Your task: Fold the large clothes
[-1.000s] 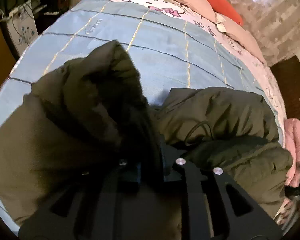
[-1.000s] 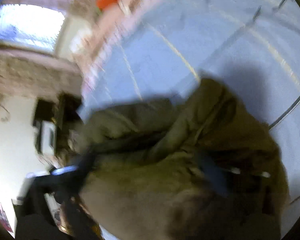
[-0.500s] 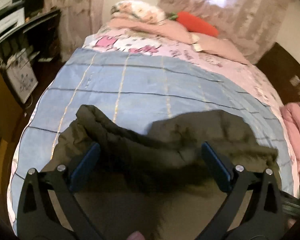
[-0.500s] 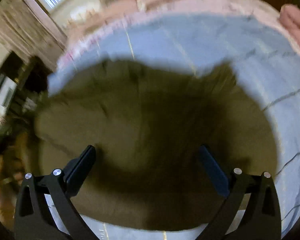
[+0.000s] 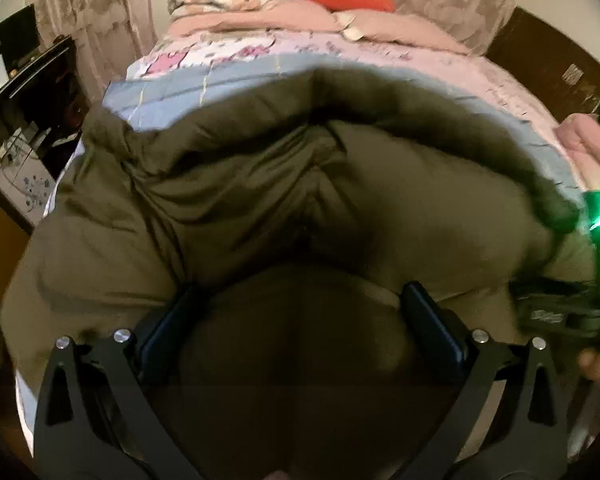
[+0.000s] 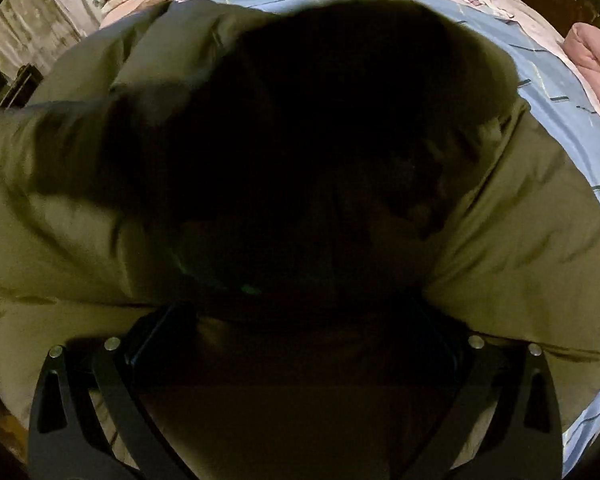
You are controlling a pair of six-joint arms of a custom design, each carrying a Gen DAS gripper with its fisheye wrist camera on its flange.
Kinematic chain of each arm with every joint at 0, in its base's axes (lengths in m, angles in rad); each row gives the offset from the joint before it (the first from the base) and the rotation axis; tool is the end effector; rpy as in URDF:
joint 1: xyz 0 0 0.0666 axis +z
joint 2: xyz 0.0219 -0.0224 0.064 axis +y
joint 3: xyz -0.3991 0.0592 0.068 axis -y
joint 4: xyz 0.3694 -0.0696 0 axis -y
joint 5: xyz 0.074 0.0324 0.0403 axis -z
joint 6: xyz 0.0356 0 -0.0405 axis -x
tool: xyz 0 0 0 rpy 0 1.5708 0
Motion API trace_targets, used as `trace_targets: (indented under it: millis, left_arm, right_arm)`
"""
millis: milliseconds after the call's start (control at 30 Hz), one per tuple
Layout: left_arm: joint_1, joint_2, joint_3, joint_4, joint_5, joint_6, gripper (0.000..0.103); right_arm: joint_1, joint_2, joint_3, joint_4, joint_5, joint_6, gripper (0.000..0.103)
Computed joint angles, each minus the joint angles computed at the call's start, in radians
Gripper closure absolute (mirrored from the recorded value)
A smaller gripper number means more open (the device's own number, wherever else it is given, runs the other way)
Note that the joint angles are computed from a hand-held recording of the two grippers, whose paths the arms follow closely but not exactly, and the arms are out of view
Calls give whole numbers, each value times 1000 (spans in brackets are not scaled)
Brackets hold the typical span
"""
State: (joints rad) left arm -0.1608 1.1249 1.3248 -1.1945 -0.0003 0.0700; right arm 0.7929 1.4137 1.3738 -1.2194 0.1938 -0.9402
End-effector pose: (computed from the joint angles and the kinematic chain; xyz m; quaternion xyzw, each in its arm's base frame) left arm 0.3284 -0.0537 0.5013 0.0435 0.9578 -0.0326 0.2823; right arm 0.3062 0.3005 0.4169 0.0873 0.9795 0.0558 0.1728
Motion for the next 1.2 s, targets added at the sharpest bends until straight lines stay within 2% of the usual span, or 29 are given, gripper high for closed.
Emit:
trace_targets:
  millis: [100,267,400,467,533,633,767,867,967,1067,1133,1200]
  left_arm:
    - [8,25,-28,3,-28,-42,2]
    - [37,75,-32,-39,6,-46,2]
    - [22,57,-68,13,-27,-36,2]
    - [25,46,-70,23,-18,-28,2]
    - [27,24,-73,26,0,-17,2]
    - [46,-5,-48,21,3,-42,2]
    - [99,-32,-25,53,-31,-69,2]
    - [153,-1,-11,36,3,-82,2]
    - [182,19,-51,63,0,-95,2]
    - [171,22,-70,57,-9,-68,2]
    - [163,20,-65,46,-27,-58,2]
    - [181,-10,-50,34,-10,-41,2]
  right_arm:
    - [-5,-13,-20,27,-2,19,1]
    - [-49,-88,-11,27,-80,16,1]
    - [-50,-147,17,-9,33,30,1]
    - [-59,-145,10,-46,77,21,1]
    - [-80,-111,-4,-70,65,17,1]
    - [-124,-65,-44,-25,-9,23,1]
    - [-108,-45,-58,-11,43,54,1]
    - [-125,-61,-82,11,28,76,1]
    - [-137,-51,-71,26,10,87,1]
    - [-127,-71,-66,32,17,80,1]
    - [-114,-127,-82,53,22,53,1]
    - [-90,-196,-89,74,26,17,1]
